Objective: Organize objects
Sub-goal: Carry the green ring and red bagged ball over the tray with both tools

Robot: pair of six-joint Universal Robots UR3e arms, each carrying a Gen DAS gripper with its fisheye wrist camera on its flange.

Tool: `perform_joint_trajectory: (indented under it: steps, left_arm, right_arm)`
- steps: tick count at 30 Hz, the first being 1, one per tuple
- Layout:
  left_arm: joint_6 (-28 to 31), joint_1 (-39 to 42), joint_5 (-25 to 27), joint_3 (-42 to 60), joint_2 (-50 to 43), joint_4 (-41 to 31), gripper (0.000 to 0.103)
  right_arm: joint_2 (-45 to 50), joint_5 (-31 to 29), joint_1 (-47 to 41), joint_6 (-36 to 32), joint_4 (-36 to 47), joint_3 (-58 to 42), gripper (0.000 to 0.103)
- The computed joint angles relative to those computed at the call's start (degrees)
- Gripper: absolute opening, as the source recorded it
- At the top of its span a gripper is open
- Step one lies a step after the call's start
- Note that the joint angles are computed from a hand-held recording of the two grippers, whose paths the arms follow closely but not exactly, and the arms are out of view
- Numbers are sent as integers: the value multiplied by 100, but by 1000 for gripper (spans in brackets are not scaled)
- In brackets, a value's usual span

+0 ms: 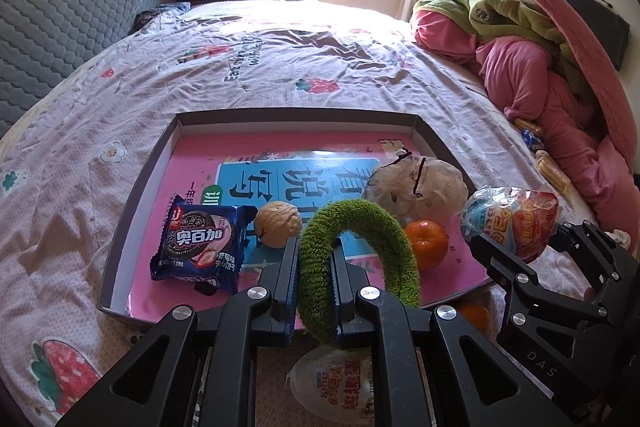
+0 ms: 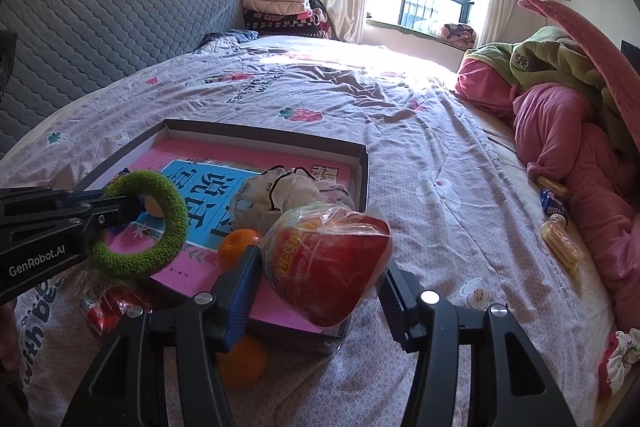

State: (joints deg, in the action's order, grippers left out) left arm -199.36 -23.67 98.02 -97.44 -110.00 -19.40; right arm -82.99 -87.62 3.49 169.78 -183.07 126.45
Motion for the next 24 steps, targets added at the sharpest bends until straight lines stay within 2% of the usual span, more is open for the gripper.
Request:
perform_joint_trajectory:
  steps: [24]
  left_arm:
    - [5, 192, -210, 640, -660, -202, 14]
  right_arm:
    - [434, -18, 82, 186, 49, -300, 56]
